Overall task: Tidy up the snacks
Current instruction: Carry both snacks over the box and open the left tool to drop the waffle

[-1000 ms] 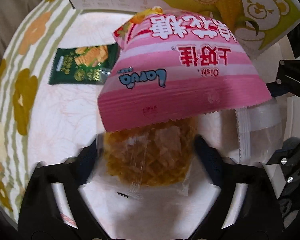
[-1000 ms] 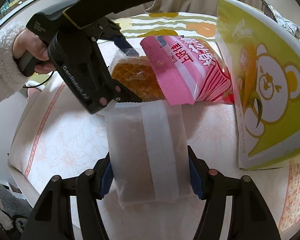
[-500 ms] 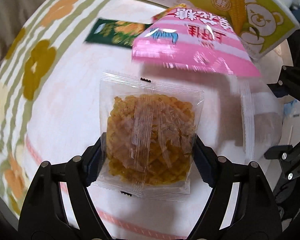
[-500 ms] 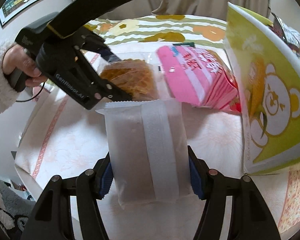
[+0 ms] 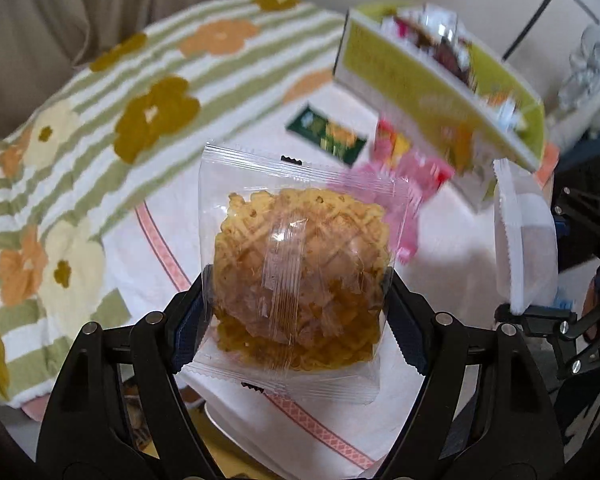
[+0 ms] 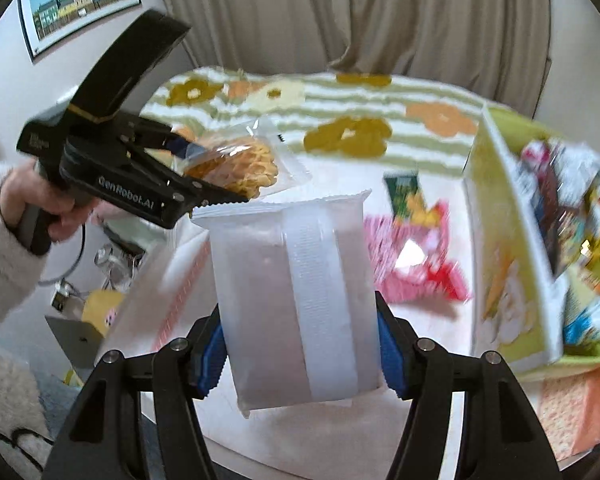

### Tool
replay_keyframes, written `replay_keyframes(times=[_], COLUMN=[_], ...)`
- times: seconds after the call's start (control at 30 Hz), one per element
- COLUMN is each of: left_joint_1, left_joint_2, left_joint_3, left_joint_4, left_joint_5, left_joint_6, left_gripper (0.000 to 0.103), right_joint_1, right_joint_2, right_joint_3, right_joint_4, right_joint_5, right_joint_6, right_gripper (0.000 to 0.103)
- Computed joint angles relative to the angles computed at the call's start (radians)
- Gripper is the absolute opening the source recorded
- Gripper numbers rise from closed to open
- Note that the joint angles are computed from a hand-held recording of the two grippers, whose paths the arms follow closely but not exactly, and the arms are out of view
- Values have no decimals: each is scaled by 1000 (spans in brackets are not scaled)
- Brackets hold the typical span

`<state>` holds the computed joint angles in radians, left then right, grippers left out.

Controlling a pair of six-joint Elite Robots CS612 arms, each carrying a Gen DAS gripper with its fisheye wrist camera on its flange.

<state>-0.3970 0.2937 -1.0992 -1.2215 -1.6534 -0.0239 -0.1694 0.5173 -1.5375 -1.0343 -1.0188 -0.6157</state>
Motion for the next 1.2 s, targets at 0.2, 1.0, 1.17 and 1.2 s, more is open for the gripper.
replay_keyframes(times=[0.2, 1.0, 1.17, 1.2], left_joint_1=[-16, -210, -220, -220], left_joint_2=[-44, -321, -368, -376], left_joint_3=[29, 700, 829, 850], left_joint_4=[-102, -529, -553, -551], left_joint_5=[38, 168, 174, 169], left_joint_6=[-12, -318, -403, -418], left_gripper=[77, 77, 79, 83], right_joint_1=[-23, -210, -223, -225], right_joint_2=[-42, -204, -226, -229], right_joint_3=[34, 387, 458, 468], right_joint_4=[-114, -191, -170, -164], right_joint_5=[3, 13, 31, 36], right_joint_6=[92, 45, 26, 29], right_gripper=[59, 59, 59, 59])
